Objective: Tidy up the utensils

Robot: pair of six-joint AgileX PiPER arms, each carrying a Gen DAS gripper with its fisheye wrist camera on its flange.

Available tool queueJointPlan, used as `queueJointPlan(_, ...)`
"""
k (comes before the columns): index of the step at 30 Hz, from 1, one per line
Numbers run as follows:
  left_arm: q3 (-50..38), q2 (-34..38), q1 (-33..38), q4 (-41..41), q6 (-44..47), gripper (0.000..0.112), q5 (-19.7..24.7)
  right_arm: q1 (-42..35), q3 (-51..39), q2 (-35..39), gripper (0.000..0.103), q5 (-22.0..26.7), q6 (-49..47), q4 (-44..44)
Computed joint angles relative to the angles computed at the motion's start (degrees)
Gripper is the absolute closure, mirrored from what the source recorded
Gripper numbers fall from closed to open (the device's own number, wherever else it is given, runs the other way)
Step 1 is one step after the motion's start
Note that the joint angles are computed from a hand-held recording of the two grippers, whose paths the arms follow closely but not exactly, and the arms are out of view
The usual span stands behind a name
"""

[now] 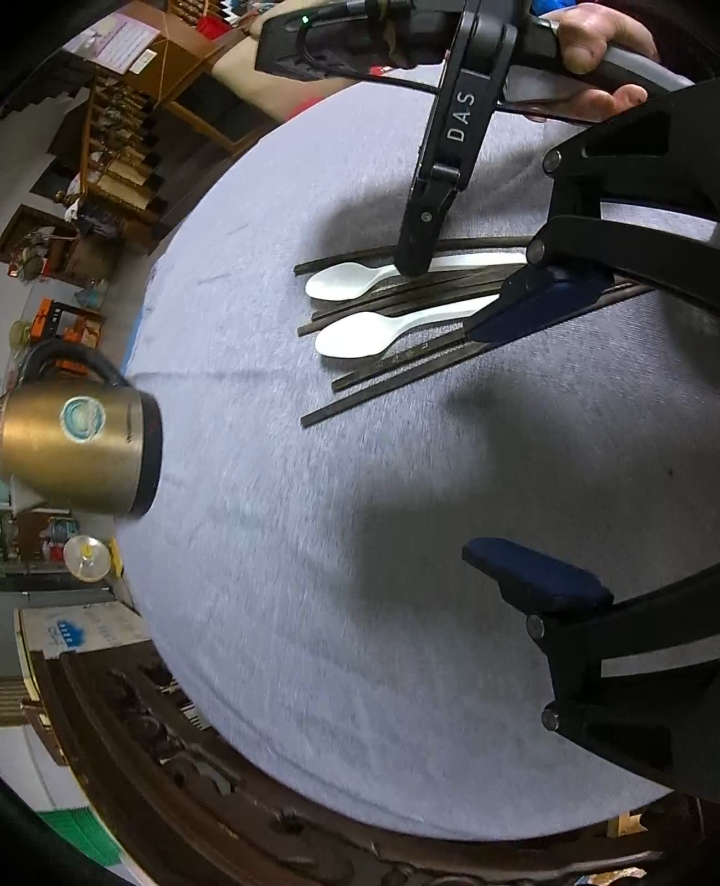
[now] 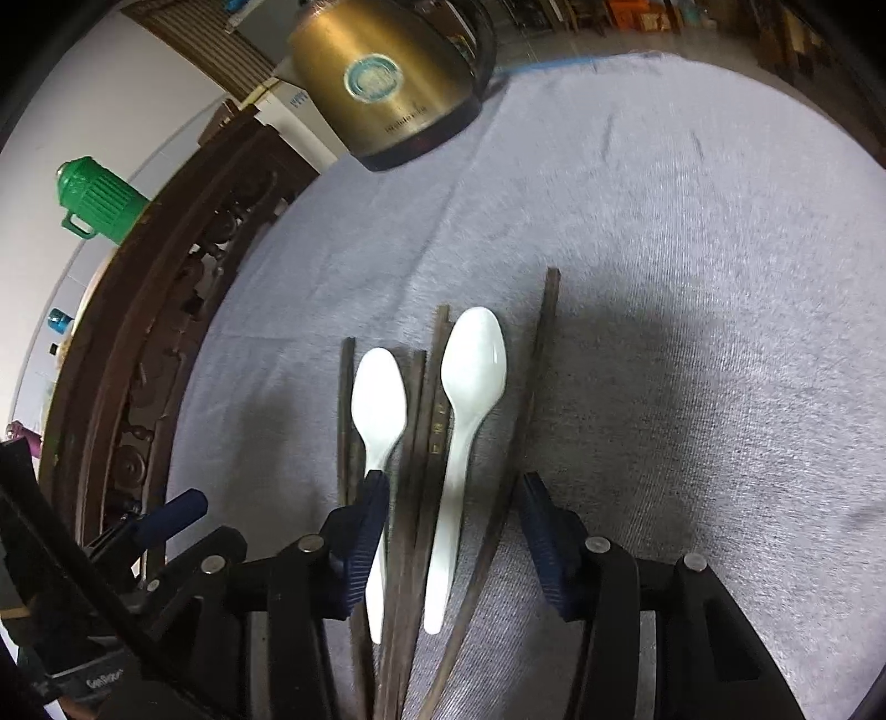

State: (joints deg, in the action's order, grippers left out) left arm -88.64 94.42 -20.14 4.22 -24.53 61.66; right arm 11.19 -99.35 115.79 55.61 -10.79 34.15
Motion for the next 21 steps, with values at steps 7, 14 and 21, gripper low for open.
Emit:
queueJointPlan(7,-1.6,2.8,-0.9,-0.6,1.2,0.046,-0.5,-1.2,0.1,0.3,0.065,0.0,-0.3,1.6)
queueJointPlan(14,-4.2,6.7,2.3,-3.3,2.7,0.063,-0.5,-0.1,-3.7,1.2,0.077,0.9,6.2,-5.4)
queueJointPlan(21,-18.7,17.0,7.1,-7.7,3.8,0.063,6.0,3.3,-14.1,6.0,0.083,4.8,13.5,-17.0)
